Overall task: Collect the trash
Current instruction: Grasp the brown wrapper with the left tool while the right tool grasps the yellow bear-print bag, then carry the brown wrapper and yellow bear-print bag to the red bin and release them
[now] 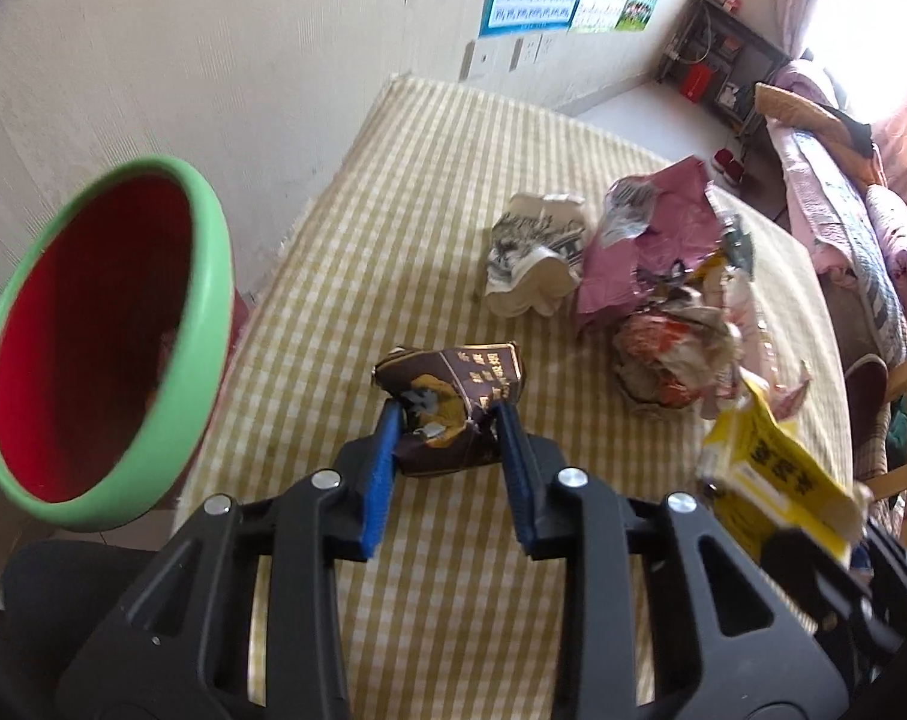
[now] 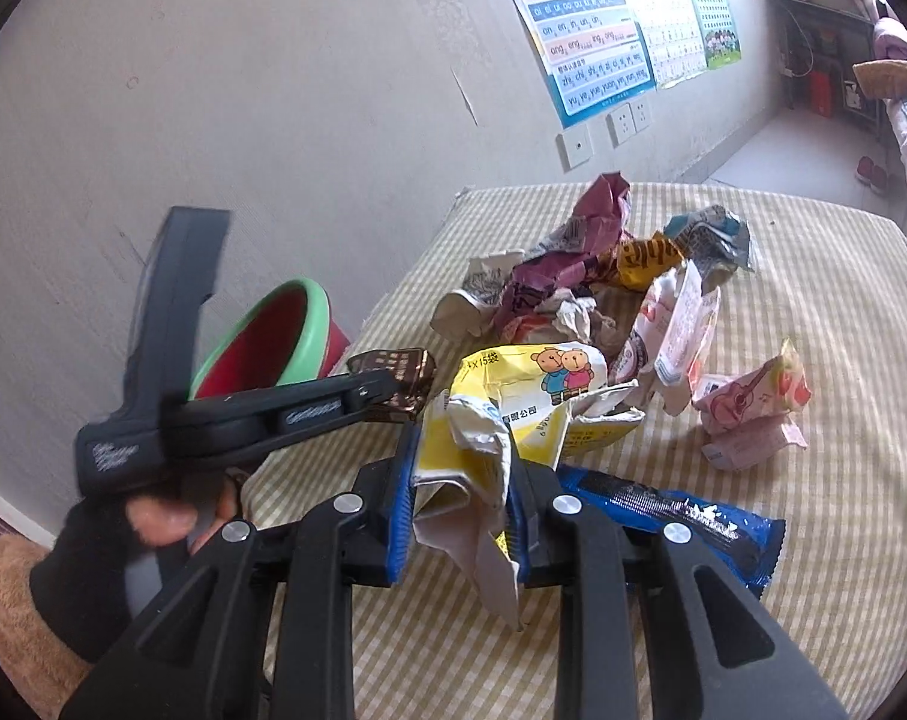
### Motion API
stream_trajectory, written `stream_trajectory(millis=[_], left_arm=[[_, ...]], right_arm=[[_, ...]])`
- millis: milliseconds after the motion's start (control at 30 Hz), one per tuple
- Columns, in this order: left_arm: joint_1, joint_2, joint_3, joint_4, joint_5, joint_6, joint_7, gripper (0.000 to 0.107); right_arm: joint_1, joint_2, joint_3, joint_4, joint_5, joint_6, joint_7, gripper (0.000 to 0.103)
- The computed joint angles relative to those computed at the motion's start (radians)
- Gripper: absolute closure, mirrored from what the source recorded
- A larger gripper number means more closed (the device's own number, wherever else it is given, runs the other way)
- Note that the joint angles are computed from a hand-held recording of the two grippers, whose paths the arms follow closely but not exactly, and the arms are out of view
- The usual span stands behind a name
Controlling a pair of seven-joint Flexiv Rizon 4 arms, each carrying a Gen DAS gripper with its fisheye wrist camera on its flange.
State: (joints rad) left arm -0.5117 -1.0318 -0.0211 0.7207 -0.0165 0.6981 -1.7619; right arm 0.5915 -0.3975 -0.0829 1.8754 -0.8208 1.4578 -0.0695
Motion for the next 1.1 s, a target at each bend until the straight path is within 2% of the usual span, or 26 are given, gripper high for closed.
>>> stream_trajectory(millis=[167,367,733,1100], left_arm=[[-0.002,0.110,0.000,0.175,0.027,0.134,0.003,0.076],[-0.008,0.198,0.021,0.303,0.066,0.253,-0.012,0.076],[-0.018,0.267,0.063,0.367,0.142,0.352,-0.029,0.076],[-0.026,0.302,0.096,0.406,0.193,0.414,-0.063,0.076]], right_arm=[[0.014,0.011,-0.022,-0.001,-0.046,0.003,0.039,0.078],[0.010,0.018,-0.018,-0.014,-0.108,-0.011,0.080,0.078],[-0.027,0.049,0.046,-0.037,-0.183,-0.099,0.110,0.078],[-0.039,0.044,0.104,-0.082,-0.154,-0.146,0.048,0.078]])
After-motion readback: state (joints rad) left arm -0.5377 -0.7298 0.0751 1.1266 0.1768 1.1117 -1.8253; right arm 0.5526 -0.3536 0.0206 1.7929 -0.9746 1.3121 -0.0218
